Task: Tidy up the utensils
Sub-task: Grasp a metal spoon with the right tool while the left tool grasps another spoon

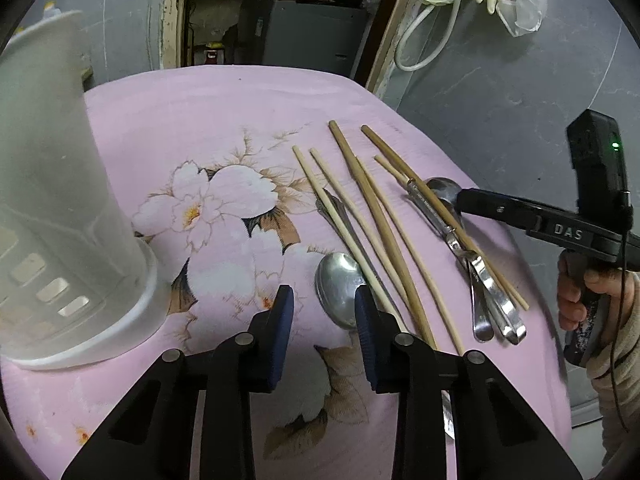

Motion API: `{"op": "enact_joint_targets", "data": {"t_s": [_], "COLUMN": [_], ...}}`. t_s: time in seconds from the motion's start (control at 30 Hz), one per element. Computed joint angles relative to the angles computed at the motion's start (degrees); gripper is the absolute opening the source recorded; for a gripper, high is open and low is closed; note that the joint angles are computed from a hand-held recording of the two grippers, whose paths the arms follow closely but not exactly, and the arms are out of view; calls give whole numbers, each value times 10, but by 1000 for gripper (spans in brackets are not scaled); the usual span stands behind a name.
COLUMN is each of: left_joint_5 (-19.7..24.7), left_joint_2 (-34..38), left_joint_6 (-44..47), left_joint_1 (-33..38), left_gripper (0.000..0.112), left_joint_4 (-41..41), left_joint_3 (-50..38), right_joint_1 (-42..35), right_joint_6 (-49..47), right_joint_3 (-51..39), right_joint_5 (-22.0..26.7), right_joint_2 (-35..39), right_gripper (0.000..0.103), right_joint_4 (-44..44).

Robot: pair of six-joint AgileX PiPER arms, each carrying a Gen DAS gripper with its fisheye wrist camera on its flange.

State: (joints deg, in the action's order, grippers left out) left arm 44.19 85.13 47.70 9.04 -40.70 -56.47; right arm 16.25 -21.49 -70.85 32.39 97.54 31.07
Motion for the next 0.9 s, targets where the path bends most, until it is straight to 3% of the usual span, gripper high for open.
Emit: {"op": "enact_joint_targets", "data": {"t_s": [0.07, 0.27, 0.4, 0.57, 0.63, 0.9], "left_joint_5": [17, 70, 78, 80, 84, 70], "left_joint_2": [7, 57, 55, 60, 61, 27], "left_joint_6": [11, 37, 15, -21, -22, -5], "left_joint_1": [10, 39, 32, 23, 27, 29], "left_gripper": [27, 25, 19, 4, 3, 1], "left_joint_4": [-13, -60, -48, -41, -46, -60], "left_joint_3": [-8, -47, -60, -71, -72, -42], "right_joint_1": [-7, -20, -29, -42, -47, -13], "right_joint_6": [-29, -66, -80, -120, -138, -218], "right_joint_3": [-11, -38, -52, -50, -46, 31], "right_joint_5": [17, 49, 63, 81, 84, -17], "right_joint_2": [13, 41, 57, 71, 75, 13], "right_gripper": [31, 30, 30, 9, 7, 4], "right_joint_4": [37, 98, 131, 197, 231, 298]}}
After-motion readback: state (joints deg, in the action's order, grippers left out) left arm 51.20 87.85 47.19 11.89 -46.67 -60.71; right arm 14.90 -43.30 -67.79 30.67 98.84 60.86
